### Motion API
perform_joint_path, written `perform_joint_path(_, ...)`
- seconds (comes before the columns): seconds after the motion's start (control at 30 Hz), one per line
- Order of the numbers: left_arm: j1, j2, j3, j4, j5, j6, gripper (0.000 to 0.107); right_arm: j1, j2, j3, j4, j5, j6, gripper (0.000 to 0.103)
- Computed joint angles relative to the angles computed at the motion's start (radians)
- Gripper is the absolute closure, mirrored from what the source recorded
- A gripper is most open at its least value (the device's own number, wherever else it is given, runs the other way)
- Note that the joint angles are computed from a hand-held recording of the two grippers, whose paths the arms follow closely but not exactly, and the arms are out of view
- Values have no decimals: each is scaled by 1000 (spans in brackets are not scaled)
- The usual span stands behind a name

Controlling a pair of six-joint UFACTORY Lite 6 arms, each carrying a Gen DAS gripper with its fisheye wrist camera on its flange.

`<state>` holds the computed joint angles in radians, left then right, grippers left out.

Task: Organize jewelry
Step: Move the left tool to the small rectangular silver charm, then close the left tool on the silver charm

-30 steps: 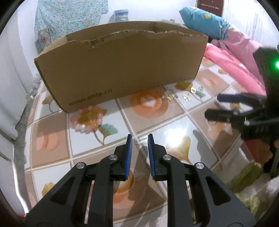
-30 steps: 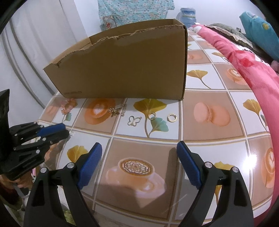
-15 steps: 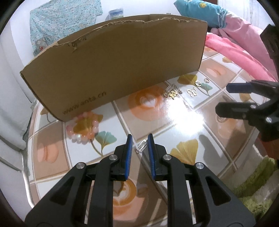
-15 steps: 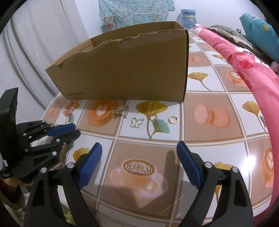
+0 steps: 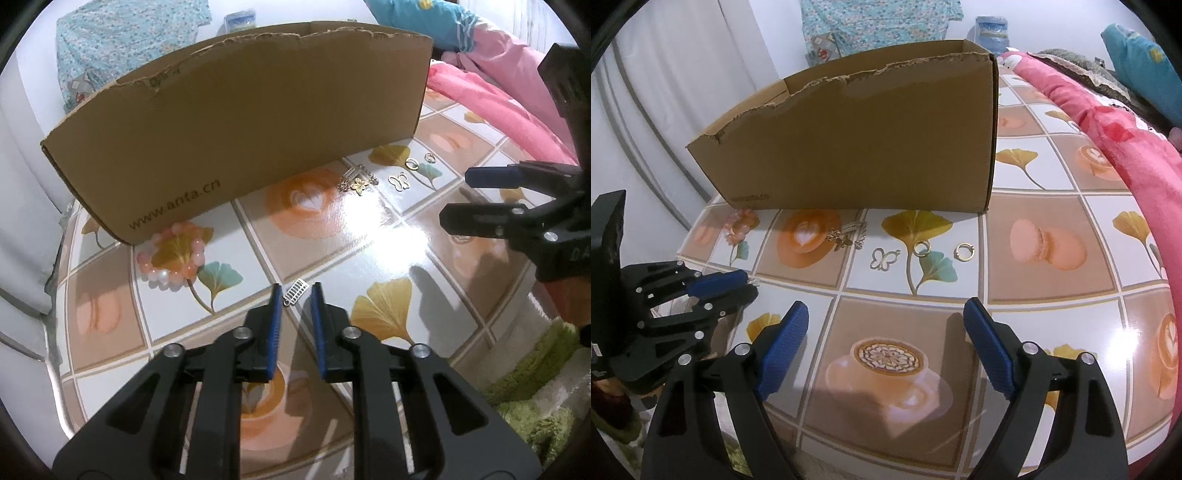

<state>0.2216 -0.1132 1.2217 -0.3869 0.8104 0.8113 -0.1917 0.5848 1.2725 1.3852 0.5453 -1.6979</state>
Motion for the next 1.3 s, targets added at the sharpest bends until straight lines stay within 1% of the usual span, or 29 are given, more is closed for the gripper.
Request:
perform_joint_path(0.17, -28, 7, 6, 15, -17, -12, 102, -9, -17, -15, 19, -2, -12, 19)
perform_joint_path(0.2, -29, 8, 8, 11, -18, -13, 103, -11, -21, -20, 22, -3, -15, 19)
perform_joint_path(0.23, -25, 7, 10, 1, -17, -10, 107, -13, -24, -22, 24, -3, -16, 19)
perform_joint_path(0.43, 3, 7, 14, -60, -7, 31, 107, -13, -26, -21, 20, -5, -11, 19)
perform_joint_path(0.57, 23, 6, 19, -101, 10, 61, 107, -11, -28, -18, 13, -5, -8, 19)
perform_joint_path(0.67, 33, 28, 49, -131, 50, 59, 107, -11, -16, -5, -3, 2, 11, 19)
perform_joint_path(0.7, 33, 30, 51, -142, 51, 64, 106, -10, -12, -2, -8, 2, 17, 19)
perform_joint_path(0.77, 11, 29, 47, -124, 27, 53, 97, -8, -9, -1, -12, 3, 20, 19)
perform_joint_path(0.8, -2, 28, 44, -115, 13, 50, 90, -7, -11, -3, -10, 3, 17, 19)
perform_joint_path(0.83, -16, 24, 36, -106, -6, 55, 88, -8, -12, -4, -11, 3, 16, 19)
perform_joint_path(1.0, -81, 32, 19, -30, -76, 70, 87, -11, -8, 1, -15, 6, 20, 19)
perform_joint_path(1.1, -97, 49, 31, 2, -85, 83, 88, -13, -7, 3, -13, 5, 18, 19)
perform_joint_path(1.2, -97, 78, 62, -6, -61, 101, 95, -13, 5, 11, -19, 7, 28, 19)
perform_joint_path(1.3, -110, 86, 73, 11, -62, 99, 99, -10, 16, 20, -24, 5, 37, 19)
